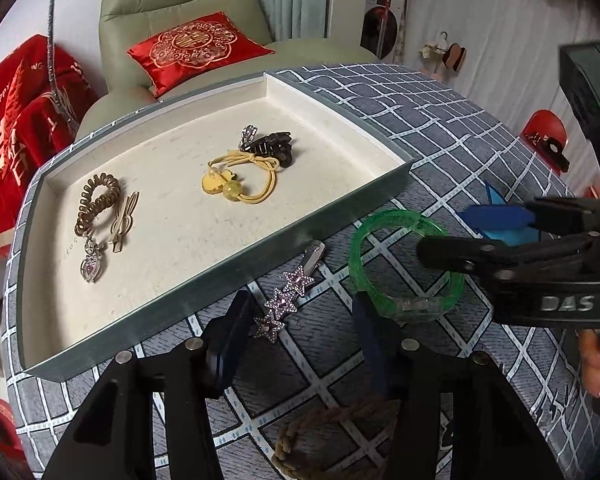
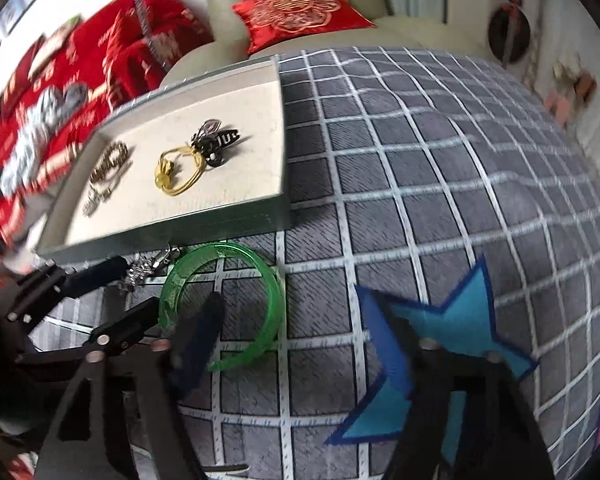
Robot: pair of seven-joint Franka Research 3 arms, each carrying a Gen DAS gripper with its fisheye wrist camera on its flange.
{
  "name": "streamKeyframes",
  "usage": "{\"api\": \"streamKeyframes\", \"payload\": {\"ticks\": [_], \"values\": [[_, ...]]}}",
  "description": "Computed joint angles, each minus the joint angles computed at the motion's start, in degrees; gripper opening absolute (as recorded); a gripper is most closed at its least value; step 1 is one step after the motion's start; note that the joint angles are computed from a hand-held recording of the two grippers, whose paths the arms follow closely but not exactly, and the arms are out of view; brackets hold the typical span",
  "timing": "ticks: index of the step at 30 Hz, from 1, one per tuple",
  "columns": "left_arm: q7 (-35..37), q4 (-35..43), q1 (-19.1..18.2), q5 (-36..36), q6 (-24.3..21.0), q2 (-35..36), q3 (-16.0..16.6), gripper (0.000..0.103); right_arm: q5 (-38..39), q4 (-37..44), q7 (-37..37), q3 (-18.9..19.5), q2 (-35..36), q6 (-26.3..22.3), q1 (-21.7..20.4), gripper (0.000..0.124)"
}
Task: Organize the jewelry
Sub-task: 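Grasp the silver star hair clip with the left tool while the right tool grasps the green bangle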
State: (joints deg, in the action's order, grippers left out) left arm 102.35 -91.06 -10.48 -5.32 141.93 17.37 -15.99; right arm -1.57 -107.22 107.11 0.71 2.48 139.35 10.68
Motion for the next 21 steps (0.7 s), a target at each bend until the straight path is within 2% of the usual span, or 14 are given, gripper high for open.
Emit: {"api": "streamKeyframes", "payload": {"ticks": [2, 4, 5, 7, 9, 10, 13, 21], "values": [[0.00, -0.13, -0.18, 0.64, 0.08, -0.08, 0.12, 0.067, -3.22, 1.22, 0.40, 0.08, 0.85, -1.06, 0.45, 0.058], [0.06, -0.14, -0.37, 1.25, 0.06, -0.09, 0.17, 0.065, -7.23, 2.19, 1.48, 0.01, 1.34, -2.58, 1.02, 0.043], [0.33, -0.08, -0.34, 1.07, 0.11, -0.04, 0.01, 0.056, -7.91, 2.25, 1.49, -0.04, 1.32, -2.89, 1.11, 0.041], [0.34, 0.76, -0.63, 1.60, -0.89, 0.31, 0.05, 0.052, -7.07, 2.03, 0.43, 0.01, 1.08, -2.83, 1.08, 0.026], [1.29, 1.57, -0.63, 1.41, -1.80, 0.68, -0.27, 0.037, -6.56, 1.66, -0.40, 0.05, 0.65, -3.02, 1.05, 0.012], [1.08, 1.76, -0.96, 2.05, -1.96, 0.75, -0.10, 0.037, -6.19, 1.54, -0.66, 0.07, 0.50, -3.08, 1.02, 0.008], [2.76, 0.88, -0.45, 0.34, -1.71, 0.16, -0.88, 0.032, -6.17, 0.22, -0.08, 0.15, -0.44, -2.49, 0.95, 0.008], [3.95, -4.24, 0.29, -4.44, 1.79, -3.58, -0.85, 0.032, -4.11, -4.24, 1.08, 0.62, -4.34, -0.28, 0.02, 0.008]]}}
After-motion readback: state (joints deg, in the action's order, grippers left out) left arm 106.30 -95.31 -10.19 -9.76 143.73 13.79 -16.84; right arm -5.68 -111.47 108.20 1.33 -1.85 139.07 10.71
